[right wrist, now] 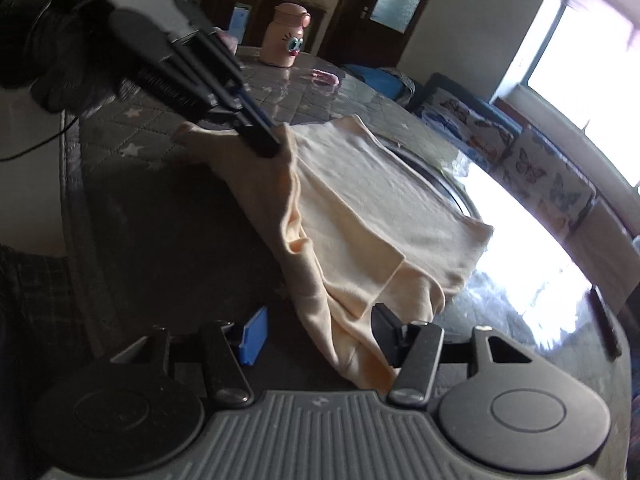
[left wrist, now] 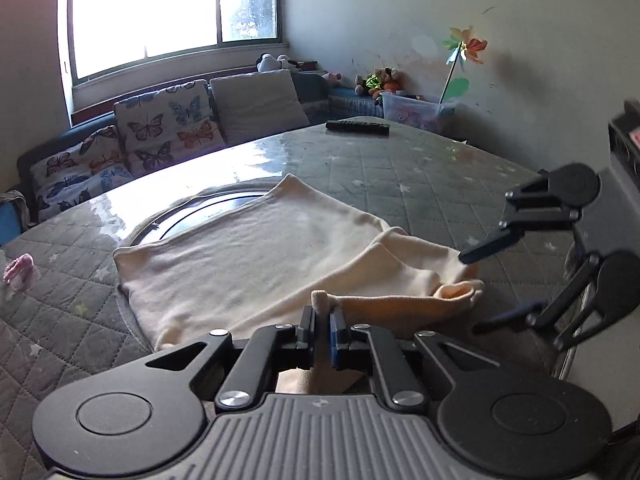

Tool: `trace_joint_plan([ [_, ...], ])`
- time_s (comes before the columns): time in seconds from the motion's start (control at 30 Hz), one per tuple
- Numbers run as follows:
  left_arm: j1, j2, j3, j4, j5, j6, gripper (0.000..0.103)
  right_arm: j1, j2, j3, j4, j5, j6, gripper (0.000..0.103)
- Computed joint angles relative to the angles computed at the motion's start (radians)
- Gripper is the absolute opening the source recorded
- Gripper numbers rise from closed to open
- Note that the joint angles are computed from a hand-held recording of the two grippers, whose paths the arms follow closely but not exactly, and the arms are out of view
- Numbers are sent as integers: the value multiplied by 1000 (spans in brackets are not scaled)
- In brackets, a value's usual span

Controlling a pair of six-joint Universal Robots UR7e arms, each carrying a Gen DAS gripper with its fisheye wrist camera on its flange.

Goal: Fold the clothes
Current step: 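Lift the hem with the right gripper toward the collar while the left gripper holds fabric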

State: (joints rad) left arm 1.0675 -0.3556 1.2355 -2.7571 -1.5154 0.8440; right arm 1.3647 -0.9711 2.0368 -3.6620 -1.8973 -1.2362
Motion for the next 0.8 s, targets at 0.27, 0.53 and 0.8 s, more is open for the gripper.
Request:
trace_joint_plan([
  [0.27,7,-22,22,44,7,8,10,-8,42,-100,99,22,47,18],
  [0.53,16,-90,160,-33,45,85,31,-7,-11,-149,289,38,237,13],
  [0.8,14,-72,234,-225,124,263,41,4,-11,-162,299,26,287,13],
])
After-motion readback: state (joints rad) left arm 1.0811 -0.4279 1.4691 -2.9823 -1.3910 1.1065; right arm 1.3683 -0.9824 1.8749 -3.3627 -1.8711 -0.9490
